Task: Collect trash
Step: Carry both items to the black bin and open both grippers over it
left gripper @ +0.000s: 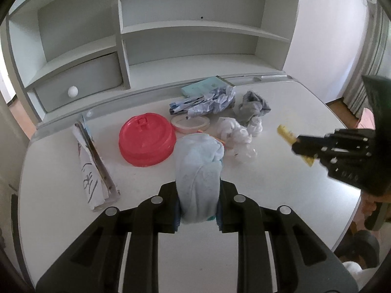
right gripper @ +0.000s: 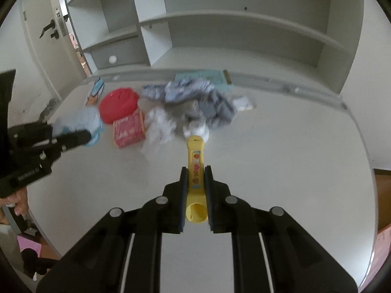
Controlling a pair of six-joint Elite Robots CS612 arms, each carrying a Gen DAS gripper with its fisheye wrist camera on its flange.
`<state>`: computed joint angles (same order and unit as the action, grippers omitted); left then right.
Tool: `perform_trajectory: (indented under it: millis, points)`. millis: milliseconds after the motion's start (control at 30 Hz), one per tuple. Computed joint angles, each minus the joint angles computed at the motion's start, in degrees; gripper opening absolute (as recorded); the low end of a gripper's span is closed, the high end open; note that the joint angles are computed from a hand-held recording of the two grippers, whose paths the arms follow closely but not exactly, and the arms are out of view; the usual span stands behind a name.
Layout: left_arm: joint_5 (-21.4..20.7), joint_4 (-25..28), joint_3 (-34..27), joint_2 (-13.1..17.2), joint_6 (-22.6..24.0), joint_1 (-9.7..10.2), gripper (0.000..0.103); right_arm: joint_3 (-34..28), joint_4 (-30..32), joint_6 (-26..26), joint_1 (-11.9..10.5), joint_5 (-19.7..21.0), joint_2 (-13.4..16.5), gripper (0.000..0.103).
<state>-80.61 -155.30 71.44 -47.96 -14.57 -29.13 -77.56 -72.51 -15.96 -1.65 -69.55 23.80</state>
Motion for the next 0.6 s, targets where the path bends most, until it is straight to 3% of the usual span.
perform_trajectory:
  millis: [267, 400, 500, 600]
  points:
    - [-1.8, -0.5, -0.6, 0.1, 1.4, -0.88, 0.021, -1.8, 1.4, 3.5, -2.1, 4.8, 1.1, 0.014]
    - [-5.6, -0.2, -4.9, 1.9, 6.9, -2.49, 0.021, -5.2, 0.7, 8.7, -5.2, 8.5, 2.3, 0.014]
    - [-10.8, 1.2, -10.2, 4.4, 12.1, -4.25, 0.021, -10.0, -1.1, 14.5, -8.8, 7.1, 3.9, 0.014]
    - [-18.6, 5.0, -17.8, 8.2, 18.5, -6.81, 0.021, -16.1, -1.5, 19.3, -12.6, 1.7, 6.0, 0.014]
